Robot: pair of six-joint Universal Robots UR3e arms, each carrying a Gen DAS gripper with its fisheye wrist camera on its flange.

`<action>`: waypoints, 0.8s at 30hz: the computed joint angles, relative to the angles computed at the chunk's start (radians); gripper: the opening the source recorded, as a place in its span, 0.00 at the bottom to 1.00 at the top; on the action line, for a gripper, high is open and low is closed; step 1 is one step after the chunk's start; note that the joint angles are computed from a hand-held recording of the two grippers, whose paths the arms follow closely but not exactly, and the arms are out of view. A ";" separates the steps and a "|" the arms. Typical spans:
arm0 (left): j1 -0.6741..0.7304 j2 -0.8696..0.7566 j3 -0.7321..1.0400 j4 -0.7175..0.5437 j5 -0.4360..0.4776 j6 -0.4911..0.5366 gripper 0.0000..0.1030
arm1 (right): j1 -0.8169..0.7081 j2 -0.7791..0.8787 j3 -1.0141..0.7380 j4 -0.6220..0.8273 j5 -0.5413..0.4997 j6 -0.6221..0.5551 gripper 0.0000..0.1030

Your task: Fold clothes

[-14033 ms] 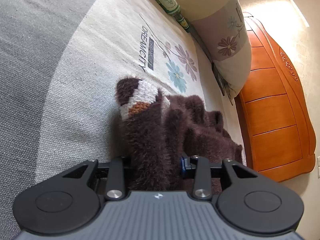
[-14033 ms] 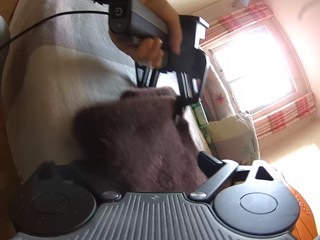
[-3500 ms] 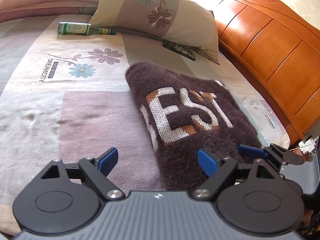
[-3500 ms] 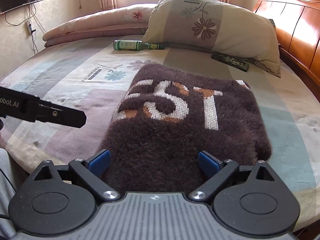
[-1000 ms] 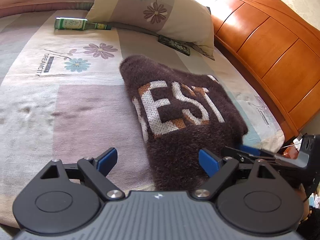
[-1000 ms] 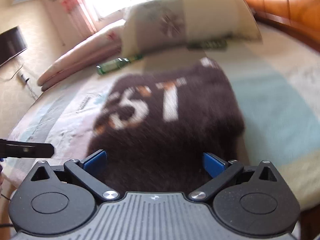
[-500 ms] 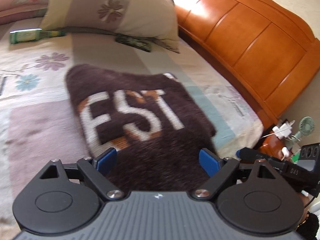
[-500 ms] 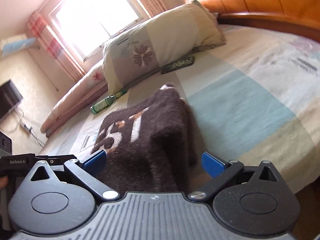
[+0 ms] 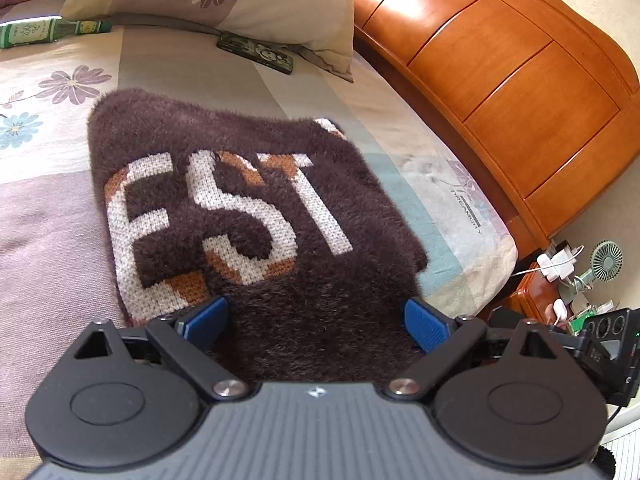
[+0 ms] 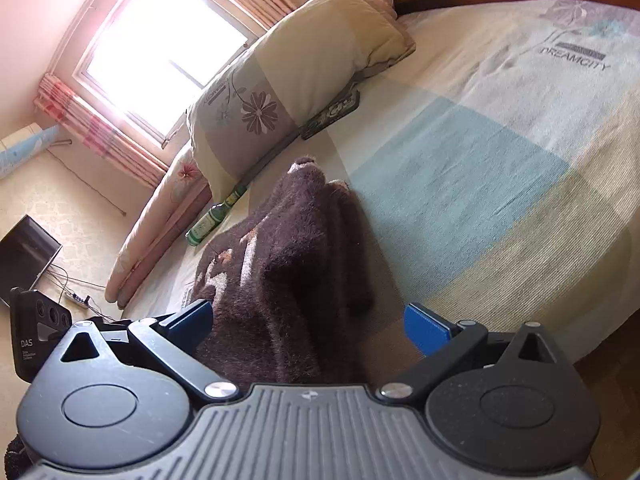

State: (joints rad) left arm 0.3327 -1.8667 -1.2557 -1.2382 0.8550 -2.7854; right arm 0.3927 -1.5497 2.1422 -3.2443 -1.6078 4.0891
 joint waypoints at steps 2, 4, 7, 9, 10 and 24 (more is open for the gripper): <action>0.008 0.011 0.001 -0.002 0.001 -0.008 0.92 | -0.025 -0.002 0.011 -0.012 0.041 -0.005 1.00; 0.022 0.019 0.006 -0.010 -0.006 -0.011 0.93 | -0.053 -0.001 0.016 -0.022 0.089 -0.009 1.00; 0.056 0.027 -0.003 -0.002 -0.037 -0.034 0.93 | -0.101 0.005 0.012 -0.018 0.169 -0.006 1.00; 0.073 0.025 -0.006 0.011 -0.047 -0.054 0.93 | -0.135 0.019 0.014 -0.038 0.228 -0.003 1.00; 0.081 0.021 -0.004 0.012 -0.048 -0.059 0.93 | -0.152 0.029 0.017 -0.055 0.256 0.000 1.00; 0.178 -0.221 0.188 -0.133 -0.133 -0.153 0.93 | -0.435 0.245 -0.183 0.051 0.702 -0.068 1.00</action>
